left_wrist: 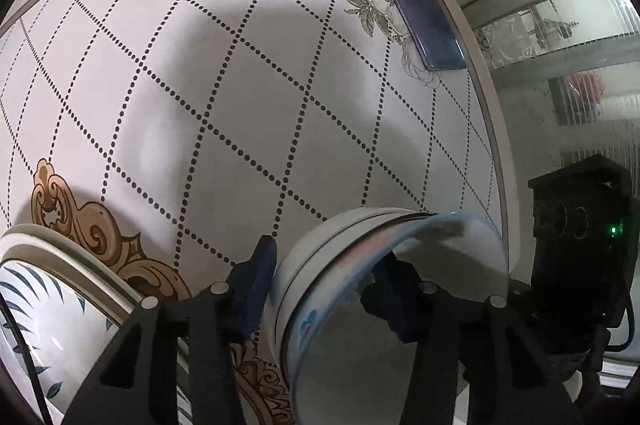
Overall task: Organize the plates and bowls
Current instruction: 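Grasp the bowl stack rim with both tools and lift it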
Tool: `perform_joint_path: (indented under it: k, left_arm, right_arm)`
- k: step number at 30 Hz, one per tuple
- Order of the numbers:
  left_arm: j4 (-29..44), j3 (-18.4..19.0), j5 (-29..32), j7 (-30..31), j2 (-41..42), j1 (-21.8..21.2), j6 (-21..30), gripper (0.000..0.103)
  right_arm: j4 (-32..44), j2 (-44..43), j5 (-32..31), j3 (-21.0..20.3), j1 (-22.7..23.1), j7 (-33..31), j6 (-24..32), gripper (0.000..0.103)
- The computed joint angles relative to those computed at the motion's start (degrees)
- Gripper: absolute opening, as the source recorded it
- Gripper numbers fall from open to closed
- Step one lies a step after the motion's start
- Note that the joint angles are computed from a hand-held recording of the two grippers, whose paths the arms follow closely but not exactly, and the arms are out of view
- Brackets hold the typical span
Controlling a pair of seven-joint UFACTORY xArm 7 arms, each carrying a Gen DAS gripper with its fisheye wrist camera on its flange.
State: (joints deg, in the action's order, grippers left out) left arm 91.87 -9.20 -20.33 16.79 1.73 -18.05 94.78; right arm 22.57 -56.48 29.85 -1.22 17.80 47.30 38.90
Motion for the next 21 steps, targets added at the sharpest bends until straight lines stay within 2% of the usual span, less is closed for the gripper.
perform_joint_path:
  k: [7,14,21]
  left_arm:
    - [0.6,0.2,1.5,-1.0,-0.1,0.1,0.7,0.045]
    - [2.4,0.5,2.6,-1.8,0.2,0.5,2.8,0.045]
    - [6.8,1.2,2.7,-2.1,1.1,1.8,5.9,0.045]
  right_arm:
    - [0.5,0.0,-0.6,0.6,-0.7,2.1,1.2,0.057]
    - [1.0,1.6,0.8,0.7,0.6,3.0,0.3,0.057]
    - [4.2,4.3,1.2,0.9,1.8,3.0,0.2,0.057]
